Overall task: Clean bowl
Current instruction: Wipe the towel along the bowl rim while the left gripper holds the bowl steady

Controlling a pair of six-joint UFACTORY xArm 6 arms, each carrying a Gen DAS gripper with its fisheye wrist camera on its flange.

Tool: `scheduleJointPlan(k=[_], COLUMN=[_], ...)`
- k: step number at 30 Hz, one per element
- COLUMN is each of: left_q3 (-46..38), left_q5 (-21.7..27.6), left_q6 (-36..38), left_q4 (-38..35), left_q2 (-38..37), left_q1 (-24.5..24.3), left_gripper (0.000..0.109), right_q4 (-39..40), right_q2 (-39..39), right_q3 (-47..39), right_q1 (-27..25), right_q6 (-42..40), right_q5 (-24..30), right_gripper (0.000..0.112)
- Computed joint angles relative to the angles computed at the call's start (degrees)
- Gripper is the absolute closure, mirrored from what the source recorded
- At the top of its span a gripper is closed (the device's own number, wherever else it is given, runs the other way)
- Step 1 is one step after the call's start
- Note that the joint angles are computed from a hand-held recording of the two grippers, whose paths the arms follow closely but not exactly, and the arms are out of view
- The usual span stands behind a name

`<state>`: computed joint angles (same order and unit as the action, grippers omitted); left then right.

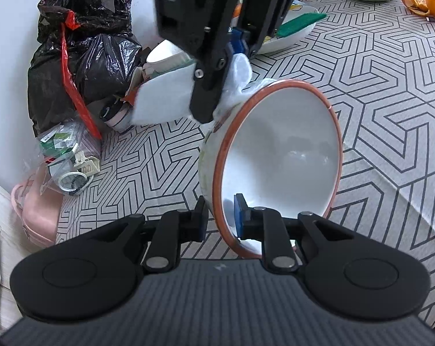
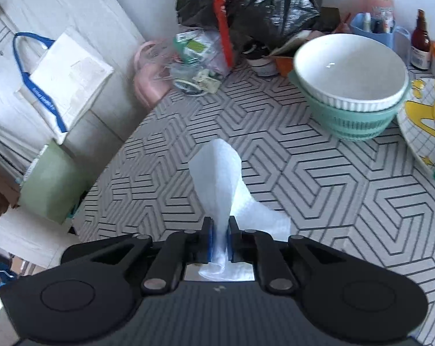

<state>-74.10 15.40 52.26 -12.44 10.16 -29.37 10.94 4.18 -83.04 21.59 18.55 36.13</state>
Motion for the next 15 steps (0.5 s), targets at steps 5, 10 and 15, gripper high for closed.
scheduleJointPlan(k=[5, 10, 15], left_q3=[-0.2, -0.8, 0.1], left_q5=[-0.1, 0.8, -0.2], left_q6=[0.0, -0.2, -1.2], left_q4=[0.2, -0.1, 1.2], left_q2=[0.2, 0.6, 0.2], left_q1=[0.1, 0.1, 0.1], left_gripper=[0.091, 0.091, 0.091], right_q4=[-1.1, -2.5, 0.9], right_q2=[-0.6, -1.0, -2.5], right_q3=[1.2, 1.4, 3.5], right_q1=[0.2, 1.0, 1.3], right_q6=[0.5, 1.1, -1.0], right_q5=[-0.9, -1.2, -3.6], right_gripper=[0.1, 0.1, 0.1])
